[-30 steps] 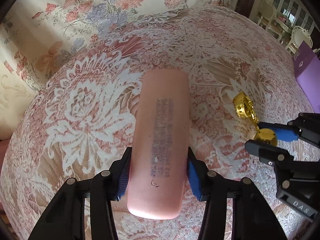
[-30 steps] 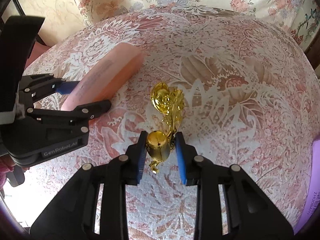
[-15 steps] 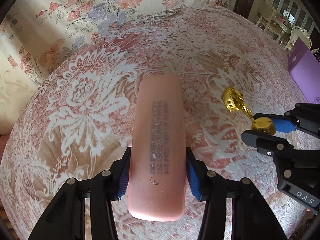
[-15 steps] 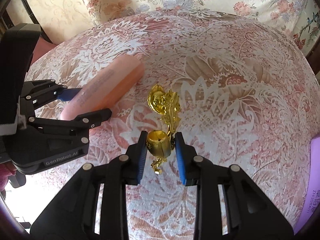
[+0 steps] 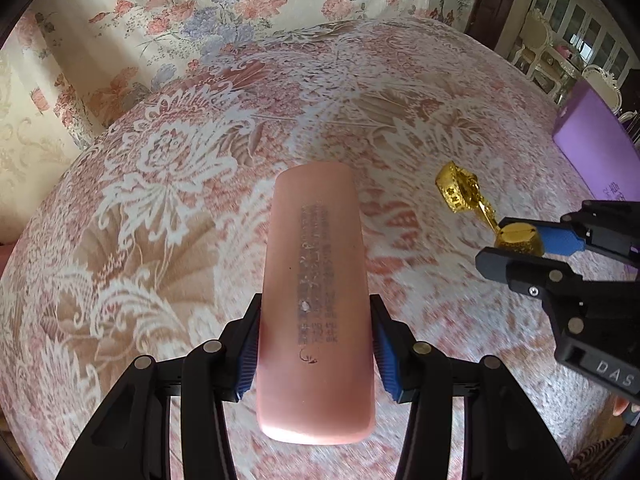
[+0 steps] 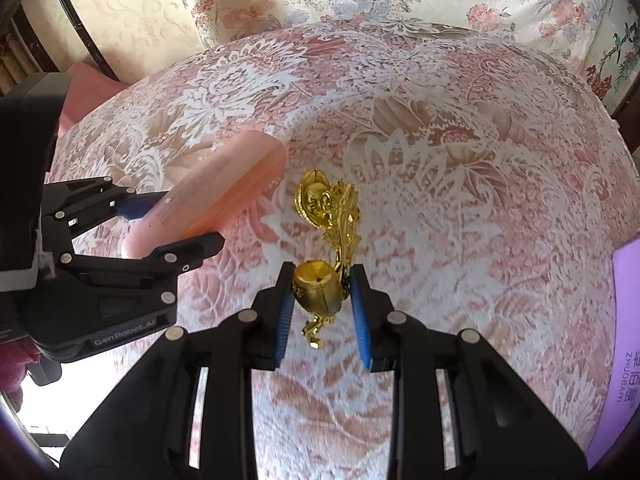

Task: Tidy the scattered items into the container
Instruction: 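Lift and carry the pencil case and gold keychain with both grippers toward the lilac box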

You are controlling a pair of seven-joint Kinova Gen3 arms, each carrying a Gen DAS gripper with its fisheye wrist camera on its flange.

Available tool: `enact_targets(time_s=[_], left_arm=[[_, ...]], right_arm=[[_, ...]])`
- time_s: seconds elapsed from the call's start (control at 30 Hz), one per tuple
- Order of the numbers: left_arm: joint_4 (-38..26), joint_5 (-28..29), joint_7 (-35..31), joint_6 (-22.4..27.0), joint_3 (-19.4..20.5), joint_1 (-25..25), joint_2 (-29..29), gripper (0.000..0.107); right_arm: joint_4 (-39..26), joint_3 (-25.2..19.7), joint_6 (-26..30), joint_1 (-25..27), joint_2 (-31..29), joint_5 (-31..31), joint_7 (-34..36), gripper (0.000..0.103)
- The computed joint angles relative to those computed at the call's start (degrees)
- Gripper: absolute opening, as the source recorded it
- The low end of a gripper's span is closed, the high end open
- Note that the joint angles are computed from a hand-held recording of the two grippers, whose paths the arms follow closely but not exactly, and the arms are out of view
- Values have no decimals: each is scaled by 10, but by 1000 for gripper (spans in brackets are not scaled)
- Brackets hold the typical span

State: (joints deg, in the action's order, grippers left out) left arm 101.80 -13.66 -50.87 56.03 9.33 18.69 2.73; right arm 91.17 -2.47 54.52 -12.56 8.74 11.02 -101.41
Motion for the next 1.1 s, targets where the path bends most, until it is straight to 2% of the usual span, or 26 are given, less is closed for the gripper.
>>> enact_targets(time_s=[0.17,0.57,0.87,1.1], left_arm=[[5,-4,39,6,13,16,-14,49],[21,-9,119,26,46,52,-37,49],[33,2,171,36,70,64,-69,49],[2,-12,200,65,90,81,-57,49]], right_arm=[[25,-7,6,1,-24,-5,-2,29],[76,-54,30,-69,-71,38,-107,30],[94,-73,47,-85,-110,34,-103,30],[107,-71,50,-74,-142,10,-67,30]])
